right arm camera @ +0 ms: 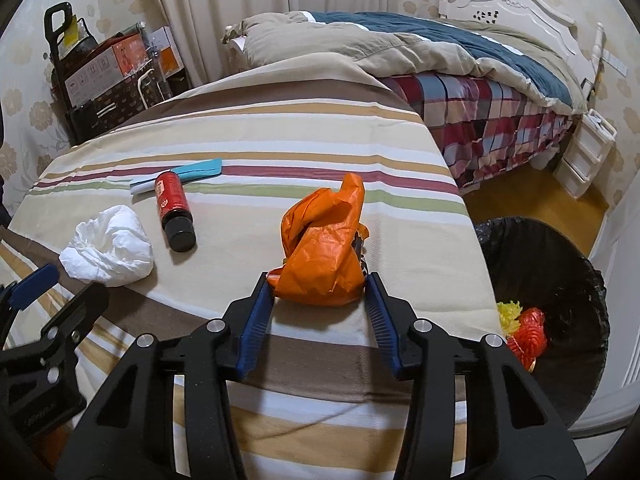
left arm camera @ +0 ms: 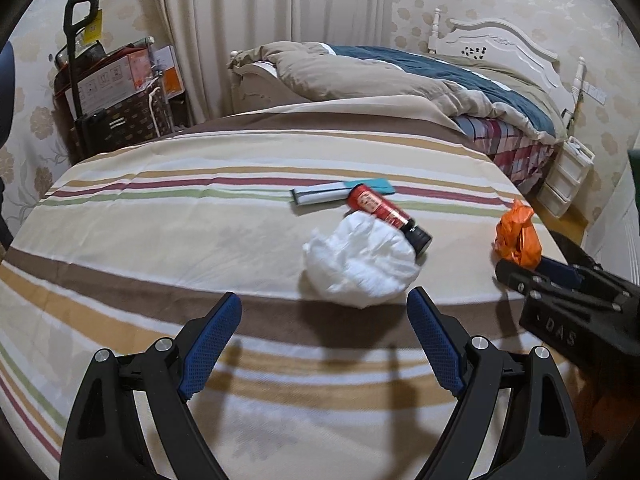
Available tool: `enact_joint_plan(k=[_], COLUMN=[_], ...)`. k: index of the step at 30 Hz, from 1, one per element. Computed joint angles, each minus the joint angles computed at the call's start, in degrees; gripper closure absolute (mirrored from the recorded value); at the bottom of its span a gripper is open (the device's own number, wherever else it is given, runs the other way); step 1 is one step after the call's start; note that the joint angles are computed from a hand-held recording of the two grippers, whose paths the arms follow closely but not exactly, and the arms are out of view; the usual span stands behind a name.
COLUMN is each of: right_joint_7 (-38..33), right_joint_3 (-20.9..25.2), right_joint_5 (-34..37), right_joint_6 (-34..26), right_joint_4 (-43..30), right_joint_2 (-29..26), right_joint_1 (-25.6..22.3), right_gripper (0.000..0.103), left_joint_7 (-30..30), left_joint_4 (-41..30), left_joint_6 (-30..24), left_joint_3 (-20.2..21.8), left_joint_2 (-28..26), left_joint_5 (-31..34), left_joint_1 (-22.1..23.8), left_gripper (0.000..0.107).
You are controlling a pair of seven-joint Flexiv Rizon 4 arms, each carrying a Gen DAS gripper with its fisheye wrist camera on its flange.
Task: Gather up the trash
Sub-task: 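Grasp the orange plastic bag with the right tool while the left grasps the white crumpled bag, then carry the orange bag and white bag over the black bin with both tools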
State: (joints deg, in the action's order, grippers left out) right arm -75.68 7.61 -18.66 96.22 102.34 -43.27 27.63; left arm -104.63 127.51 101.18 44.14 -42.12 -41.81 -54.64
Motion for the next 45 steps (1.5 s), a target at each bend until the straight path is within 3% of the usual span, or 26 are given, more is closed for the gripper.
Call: enact_joint_plan(k=[16, 20, 28, 34, 45], right_joint_7=[-1.2, -1.3, -1.2, -1.2, -1.3], right_joint_3=[2.9, 2.5, 1.7, 1.1, 1.0], right_joint_5=[0.2, 0.2, 0.3, 0.5, 1.0], right_joint_6=[-0.4, -0.3, 0.0, 1.4, 4.7], right_joint_4=[-0.7, -0.6, -0.3, 0.9, 4.6], right_joint_2=[-0.6, -0.5, -0.3, 0.3, 2.0], right_joint_1=[-3.0, -2.6, -2.0, -1.4, -1.5], right_gripper=[0.057, 0.057, 0.057, 0.058, 0.058], left_joint_7=[-2.0, -2.2, -3.4, -2.5, 1.8], left_joint_4=[-4.6, -5.1, -4.7, -3.4, -1.0], left_joint_6=[-2.8, -3.5, -2.2, 0.2, 3.0], left_joint_3=[-1.3, -2.5, -3.8, -5.5, -6.5], left_joint_2=[-0.2, 0.5, 1.3, 2.2, 2.7], left_joint_5=[8.3, 10.3, 12.9, 11.4, 4.0], left_joint_1=[5.5, 7.1, 8.8, 9.5, 6.3], left_gripper=[0.023, 0.041, 0.050, 0.054, 0.054])
